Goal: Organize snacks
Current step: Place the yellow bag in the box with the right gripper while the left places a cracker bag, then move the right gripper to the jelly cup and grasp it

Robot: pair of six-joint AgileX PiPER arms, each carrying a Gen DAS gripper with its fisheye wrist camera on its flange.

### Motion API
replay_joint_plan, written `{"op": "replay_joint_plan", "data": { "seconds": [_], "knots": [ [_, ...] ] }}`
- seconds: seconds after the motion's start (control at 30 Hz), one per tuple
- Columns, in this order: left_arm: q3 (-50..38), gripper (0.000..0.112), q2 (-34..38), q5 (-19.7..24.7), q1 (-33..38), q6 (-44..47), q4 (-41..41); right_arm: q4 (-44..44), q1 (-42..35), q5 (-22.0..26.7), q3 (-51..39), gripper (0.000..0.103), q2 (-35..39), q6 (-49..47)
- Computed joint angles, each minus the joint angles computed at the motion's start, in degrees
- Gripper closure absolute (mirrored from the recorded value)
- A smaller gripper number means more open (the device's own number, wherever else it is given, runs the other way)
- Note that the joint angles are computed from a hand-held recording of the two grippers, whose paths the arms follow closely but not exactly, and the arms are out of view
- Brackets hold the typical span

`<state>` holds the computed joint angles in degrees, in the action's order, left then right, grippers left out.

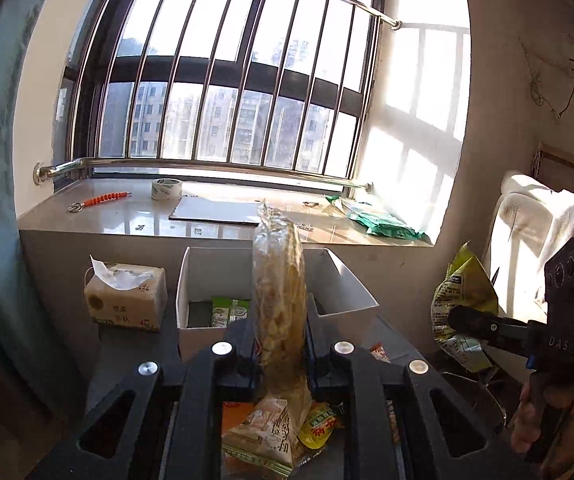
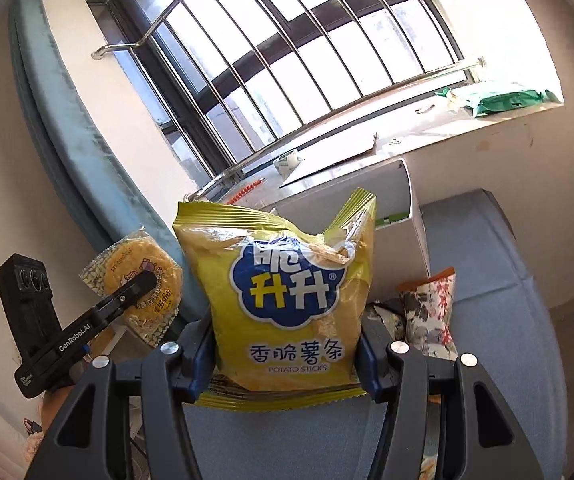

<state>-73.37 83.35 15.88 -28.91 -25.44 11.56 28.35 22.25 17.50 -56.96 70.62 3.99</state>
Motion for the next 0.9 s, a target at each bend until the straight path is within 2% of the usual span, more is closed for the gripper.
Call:
{"op": "replay_joint_plan", "data": {
  "seconds": [0.03, 0.1, 0.17, 0.23, 0.27, 0.33, 0.4, 0.43, 0.47, 0.5, 0.53, 0.6, 0.77, 0.9],
  "knots": [
    [-3.5, 0.094, 2.7, 0.7, 1.7, 5.0, -5.7, 3.4, -1.5, 0.8, -4.3, 0.042, 3.7, -3.6],
    [-13.0, 0.094, 9.5, 6.3, 4.8, 13.2, -14.9, 3.4, -3.8, 3.7, -13.7, 0.042, 11.7, -4.4],
    [-20.9, 0.093, 15.4, 9.0, 5.9, 15.2, -16.1, -1.4, -5.1, 9.3, -24.7, 0.042, 20.2, -1.3],
    [-30.4, 0.093, 22.1, 14.0, 6.9, 15.6, -17.0, -4.8, -5.7, 15.2, -34.8, 0.042, 27.5, -0.5],
    [-34.5, 0.093, 25.1, 16.1, 7.7, 16.7, -18.8, -9.9, -5.2, 18.8, -40.2, 0.042, 31.1, 2.4],
    [-43.4, 0.093, 31.2, 21.7, 8.0, 14.5, -16.6, -18.2, -4.1, 25.7, -49.5, 0.042, 37.3, 7.5],
    [-47.7, 0.089, 34.9, 23.7, 7.9, 13.4, -14.6, -18.8, -4.4, 28.7, -54.5, 0.041, 41.0, 8.7],
    [-51.2, 0.063, 37.1, 26.8, 7.4, 10.4, -10.7, -19.4, -4.8, 29.5, -55.7, 0.038, 42.0, 9.8],
    [-54.4, 0.023, 39.3, 30.1, 7.4, 8.8, -9.2, -20.1, -5.0, 29.7, -56.3, 0.024, 42.7, 11.4],
    [-55.4, 0.009, 40.3, 31.4, 7.9, 8.0, -9.9, -19.9, -5.4, 29.1, -55.9, 0.012, 42.7, 12.5],
    [-54.0, 0.01, 39.9, 30.5, 8.8, 8.8, -12.2, -19.0, -6.0, 26.6, -53.8, 0.0, 42.0, 12.8],
    [-50.2, 0.01, 38.2, 28.5, 9.6, 9.8, -13.5, -20.6, -6.5, 24.1, -51.0, 0.0, 40.7, 15.5],
    [-40.7, 0.009, 32.0, 25.4, 8.3, 7.9, -6.1, -23.9, -6.9, 21.4, -44.5, 0.0, 37.0, 18.1],
    [-30.9, 0.01, 24.6, 21.3, 7.1, 6.1, -1.1, -26.8, -6.0, 19.4, -39.0, 0.0, 32.7, 19.5]
  ]
}}
